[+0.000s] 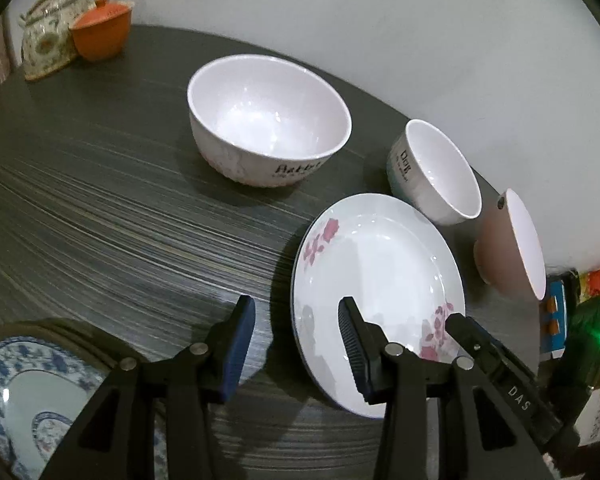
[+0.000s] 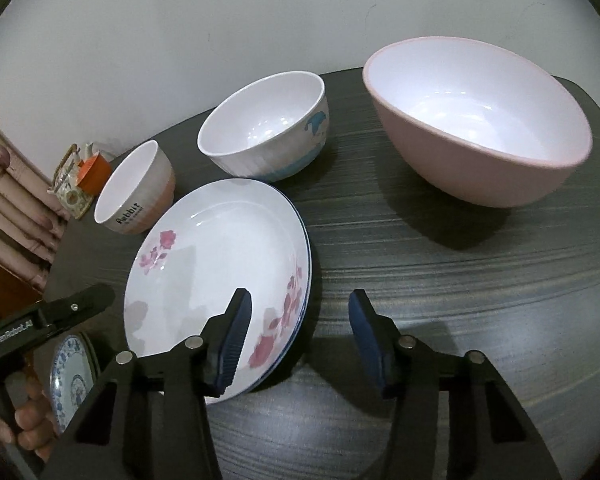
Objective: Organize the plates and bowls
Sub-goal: 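Grasp the pink-flower plate rim with left gripper while right grasps the opposite rim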
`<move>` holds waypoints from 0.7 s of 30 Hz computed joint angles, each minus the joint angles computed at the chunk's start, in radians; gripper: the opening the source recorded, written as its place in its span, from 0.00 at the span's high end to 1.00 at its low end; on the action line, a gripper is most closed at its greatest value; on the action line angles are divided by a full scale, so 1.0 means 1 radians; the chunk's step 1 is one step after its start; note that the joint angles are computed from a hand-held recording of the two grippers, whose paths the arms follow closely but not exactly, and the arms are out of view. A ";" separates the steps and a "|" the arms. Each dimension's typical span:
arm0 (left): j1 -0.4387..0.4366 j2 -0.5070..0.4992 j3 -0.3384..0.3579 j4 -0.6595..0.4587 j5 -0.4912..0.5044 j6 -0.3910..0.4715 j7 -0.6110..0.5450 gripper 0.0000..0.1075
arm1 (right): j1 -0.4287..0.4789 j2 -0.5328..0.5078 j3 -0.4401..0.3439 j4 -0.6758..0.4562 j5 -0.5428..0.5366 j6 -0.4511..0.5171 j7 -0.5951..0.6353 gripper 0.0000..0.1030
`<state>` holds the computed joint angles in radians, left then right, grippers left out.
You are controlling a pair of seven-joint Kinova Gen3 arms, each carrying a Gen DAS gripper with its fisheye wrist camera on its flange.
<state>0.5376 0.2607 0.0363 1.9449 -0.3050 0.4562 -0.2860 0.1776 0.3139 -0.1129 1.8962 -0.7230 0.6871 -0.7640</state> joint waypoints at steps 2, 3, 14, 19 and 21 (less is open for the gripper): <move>-0.006 0.012 0.004 -0.010 0.006 0.002 -0.011 0.59 | -0.005 0.019 -0.001 -0.016 0.005 0.007 -0.005 0.58; -0.004 0.017 0.003 -0.014 0.004 0.002 -0.015 0.59 | -0.009 0.025 -0.002 -0.021 0.009 0.007 -0.011 0.60; -0.034 0.060 0.006 -0.052 0.068 0.026 -0.115 0.74 | 0.000 0.071 -0.029 -0.061 0.024 0.027 -0.009 0.75; -0.073 0.080 0.024 -0.066 0.122 0.024 -0.183 0.79 | -0.008 0.077 -0.030 -0.070 0.037 0.028 -0.017 0.83; -0.076 0.082 0.021 -0.066 0.136 0.020 -0.202 0.81 | -0.003 0.084 -0.031 -0.076 0.036 0.039 -0.019 0.84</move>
<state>0.4621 0.3425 0.0577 1.8792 -0.1695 0.4762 -0.4879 0.1745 0.3977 -0.1436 1.8201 -0.6875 0.7265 -0.7831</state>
